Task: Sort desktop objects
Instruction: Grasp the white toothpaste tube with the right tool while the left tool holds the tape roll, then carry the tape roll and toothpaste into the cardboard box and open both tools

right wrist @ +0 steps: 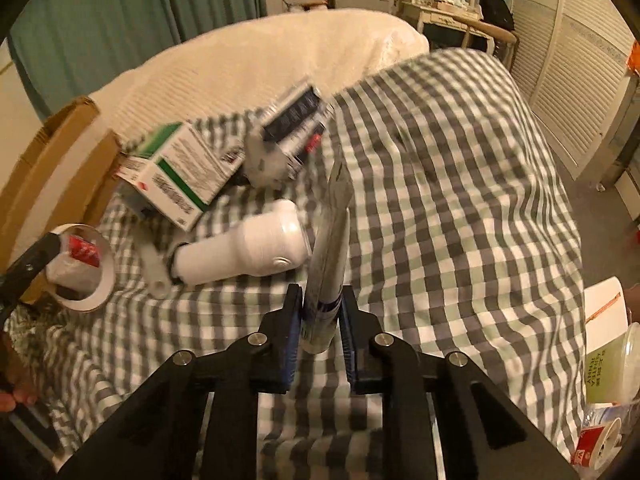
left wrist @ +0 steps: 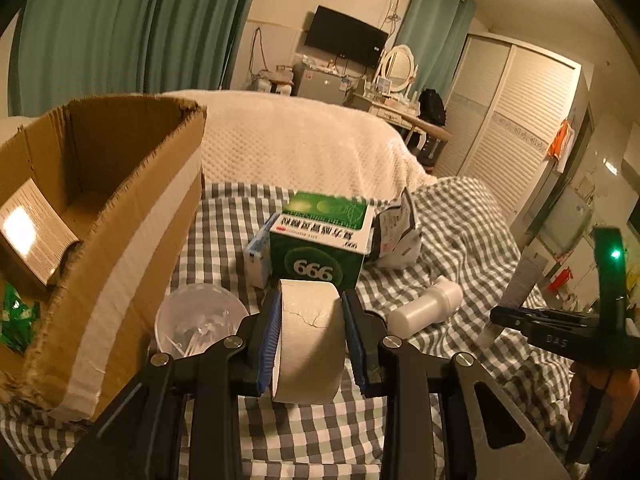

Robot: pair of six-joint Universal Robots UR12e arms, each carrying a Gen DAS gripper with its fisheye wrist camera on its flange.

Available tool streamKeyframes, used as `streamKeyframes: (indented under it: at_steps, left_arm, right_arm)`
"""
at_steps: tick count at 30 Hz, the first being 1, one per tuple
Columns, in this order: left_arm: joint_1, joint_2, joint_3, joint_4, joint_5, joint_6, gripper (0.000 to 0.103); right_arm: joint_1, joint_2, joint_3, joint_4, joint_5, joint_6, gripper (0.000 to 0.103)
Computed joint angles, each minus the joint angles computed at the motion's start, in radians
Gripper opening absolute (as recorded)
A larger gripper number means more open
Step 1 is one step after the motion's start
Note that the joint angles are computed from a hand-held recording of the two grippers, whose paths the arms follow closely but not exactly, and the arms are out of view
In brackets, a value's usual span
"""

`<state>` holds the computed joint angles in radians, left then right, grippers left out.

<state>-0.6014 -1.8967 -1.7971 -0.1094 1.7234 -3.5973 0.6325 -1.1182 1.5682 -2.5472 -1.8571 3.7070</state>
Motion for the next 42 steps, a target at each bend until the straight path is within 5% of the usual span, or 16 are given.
streamKeyframes:
  at_steps: [12,24,28,36,42]
  left_arm:
    - [0.001,0.059,-0.013,0.058,0.071,0.021,0.031]
    - [0.084,0.144,-0.013,0.081,0.189,0.034,0.031]
    - [0.118,0.157,-0.041,0.080,0.241,0.020,0.031]
    - [0.184,0.150,-0.118,0.050,0.182,-0.075,0.031]
    - [0.201,0.146,-0.138,0.065,0.151,-0.078,0.031]
  right_arm:
    - [0.035,-0.013,-0.047,-0.119,0.070,-0.102,0.017]
    - [0.086,0.112,-0.308,-0.140,0.179,-0.338,0.017]
    - [0.100,0.190,-0.437,-0.090,0.260,-0.398,0.017]
    - [0.105,0.351,-0.671,0.067,0.380,-0.419,0.017]
    - [0.107,0.451,-0.804,0.176,0.385,-0.395,0.017]
